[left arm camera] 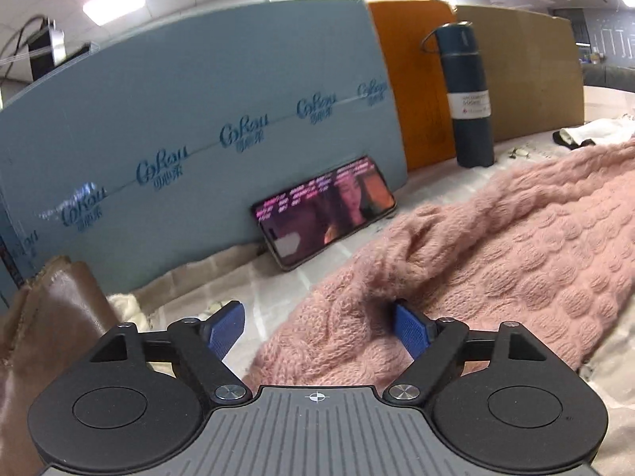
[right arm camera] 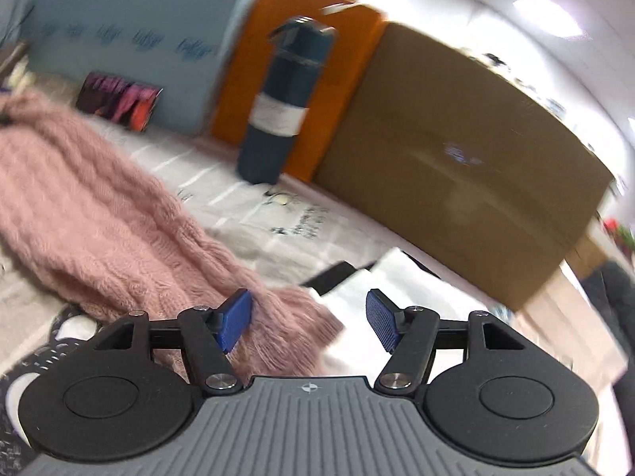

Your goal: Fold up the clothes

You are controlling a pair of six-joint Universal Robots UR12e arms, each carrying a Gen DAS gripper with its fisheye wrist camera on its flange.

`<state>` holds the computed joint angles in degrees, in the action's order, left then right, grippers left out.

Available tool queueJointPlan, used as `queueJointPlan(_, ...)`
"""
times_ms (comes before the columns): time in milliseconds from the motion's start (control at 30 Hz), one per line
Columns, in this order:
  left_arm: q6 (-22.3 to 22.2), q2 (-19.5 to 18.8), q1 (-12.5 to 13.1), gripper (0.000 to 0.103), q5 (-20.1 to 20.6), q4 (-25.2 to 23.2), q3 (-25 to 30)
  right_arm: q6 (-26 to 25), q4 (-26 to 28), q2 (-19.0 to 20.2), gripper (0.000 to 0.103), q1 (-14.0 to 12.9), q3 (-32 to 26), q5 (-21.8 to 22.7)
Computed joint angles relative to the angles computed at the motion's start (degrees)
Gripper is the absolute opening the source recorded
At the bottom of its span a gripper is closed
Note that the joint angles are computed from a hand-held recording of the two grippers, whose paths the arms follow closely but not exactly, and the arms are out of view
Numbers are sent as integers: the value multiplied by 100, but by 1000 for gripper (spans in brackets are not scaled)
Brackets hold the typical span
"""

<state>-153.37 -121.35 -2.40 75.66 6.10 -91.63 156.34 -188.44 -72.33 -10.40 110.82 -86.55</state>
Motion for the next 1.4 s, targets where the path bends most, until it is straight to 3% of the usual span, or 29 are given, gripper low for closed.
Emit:
queueJointPlan(67,-51,35,-55,86,196,327,-109,810,-420,-47,67,-64,251,77)
queueJointPlan(133,-247,85,-89,88,291,622,-228,1728,-615,-90,68,-54,466,-141)
queueJointPlan(167,-406,124,-91,89,242,726,-299,2220,-681,-113,68,-64,576,-173)
queueJointPlan(300,-893,295,-38,90,-328,844,-578,4384,-680,-117,66,-266,789,404)
queueJointPlan(333,-919,335,-24,90,-471,843,-647,4852,-784,-85,57,-304,816,498)
queueJointPlan(367,-899,366,-13,90,-574,829,-707,5157,-985,-38,36,-338,840,607)
queueJointPlan(433,-796,417,1,90,-702,789,-811,5184,-1136,-24,11,-278,820,414)
queueJointPlan(533,-824,415,3,90,-663,667,-810,4736,-2149,52,6,-79,781,35)
queueJointPlan(567,-874,406,1,90,-636,620,-786,4633,-2239,52,5,0,708,-167)
queueJointPlan(700,-992,408,30,90,-681,596,-799,4191,-1779,-5,4,195,359,-749)
queueJointPlan(833,-1009,430,35,90,-712,633,-859,4243,-1161,-22,4,173,232,-684)
queueJointPlan(900,-1004,432,40,90,-736,640,-863,4521,-973,-39,7,174,285,-649)
queueJointPlan(933,-1004,432,41,90,-744,632,-862,4770,-1050,-75,13,145,411,-499)
queueJointPlan(967,-1005,431,43,90,-756,607,-857,5026,-1149,-109,30,113,544,-339)
queueJointPlan(1033,-1005,429,49,90,-791,537,-842,5442,-1224,-156,46,86,734,-104)
queueJointPlan(1200,-964,433,50,90,-857,552,-859,6182,-1288,-75,48,44,820,23)
queueJointPlan(1233,-959,432,48,90,-859,576,-867,6436,-1334,-23,45,13,796,49)
queueJointPlan(1267,-952,432,45,90,-854,590,-871,6646,-1404,30,35,-17,769,83)
queueJointPlan(1300,-943,433,42,90,-849,585,-872,6617,-1437,56,29,0,734,-22)
queueJointPlan(1367,-910,434,39,90,-859,518,-863,6291,-1578,114,12,71,655,-276)
queueJointPlan(1400,-892,435,39,90,-869,483,-858,5998,-1698,147,9,122,610,-408)
